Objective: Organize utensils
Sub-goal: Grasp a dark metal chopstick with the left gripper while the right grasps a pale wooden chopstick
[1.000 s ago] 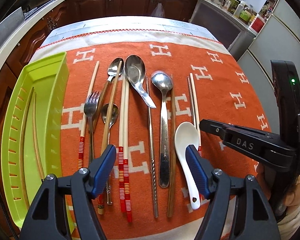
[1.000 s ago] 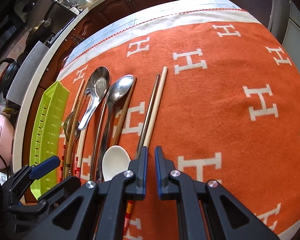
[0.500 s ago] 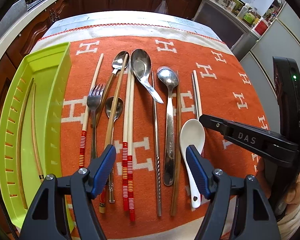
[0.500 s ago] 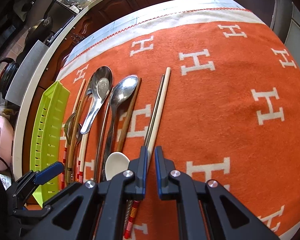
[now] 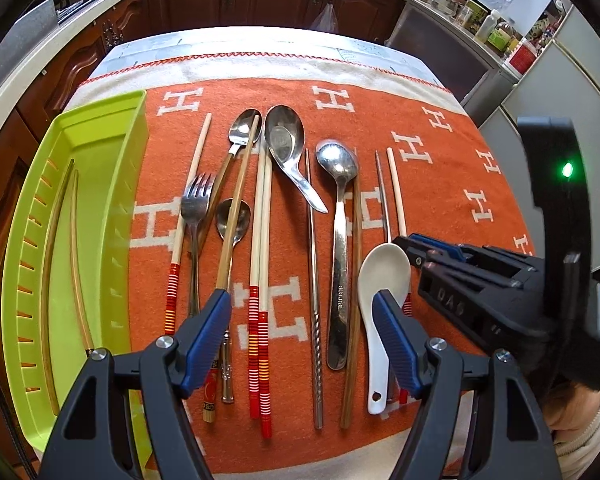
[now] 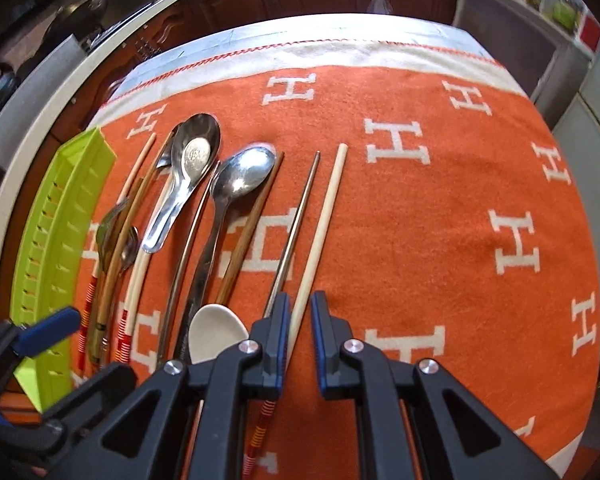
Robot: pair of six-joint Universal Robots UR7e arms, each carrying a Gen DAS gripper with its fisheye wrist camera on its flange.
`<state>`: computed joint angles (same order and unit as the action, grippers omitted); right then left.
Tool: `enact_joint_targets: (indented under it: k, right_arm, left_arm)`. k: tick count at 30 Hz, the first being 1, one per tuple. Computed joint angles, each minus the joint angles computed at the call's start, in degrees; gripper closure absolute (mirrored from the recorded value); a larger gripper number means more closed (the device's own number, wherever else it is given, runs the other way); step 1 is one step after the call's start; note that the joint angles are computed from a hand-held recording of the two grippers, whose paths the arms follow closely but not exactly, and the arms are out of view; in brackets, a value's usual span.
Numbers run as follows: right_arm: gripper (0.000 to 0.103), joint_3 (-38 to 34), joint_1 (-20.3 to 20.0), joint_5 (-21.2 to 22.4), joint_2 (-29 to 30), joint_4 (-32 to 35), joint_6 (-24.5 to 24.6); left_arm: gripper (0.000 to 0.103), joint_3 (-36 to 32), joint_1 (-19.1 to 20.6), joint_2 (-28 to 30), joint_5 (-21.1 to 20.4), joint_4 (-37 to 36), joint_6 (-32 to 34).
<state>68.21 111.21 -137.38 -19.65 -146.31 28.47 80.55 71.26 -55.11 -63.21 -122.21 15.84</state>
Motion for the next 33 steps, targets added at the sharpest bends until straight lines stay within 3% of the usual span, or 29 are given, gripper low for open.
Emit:
enact_joint_targets:
  k: [5,10,15,19,21,33]
  right_arm:
    - [0.098,3.8,-0.4,1.2,-2.3,-2.6,1.9]
    - [0.098,12.0,-2.2,6.0,-7.3,-10.1,5.3]
    - [0.098,18.3,-3.4,10.2,-10.9,-17.7,6.4]
    - [0.098,21.6,-3.8,12.2,-12.8,-21.8,6.4]
    - [0.098,22.5,-4.0,13.1,-13.3,-23.0,6.4]
    - [0.098,25.6,-4.9,16.4,-14.8,-26.9,6.0]
  left_arm:
    - [0.032,-2.0,-0.1,0.6,-1.1,2.5,-0.8]
    - [0.033,-6.5,-0.8,3.3,-6.0,8.1,-0.7]
    - [0.051,-14.7,-1.6,9.3,-9.0,15.9,-3.8]
    - [0.071,-20.0,-2.1,13.7,-8.2,20.8,-6.2]
    - [0.076,-21.2,-2.5,15.1,-7.6,22.2,-6.7]
    - [0.076,-17.3,-4.3,16.9,0.9,20.8,-7.0]
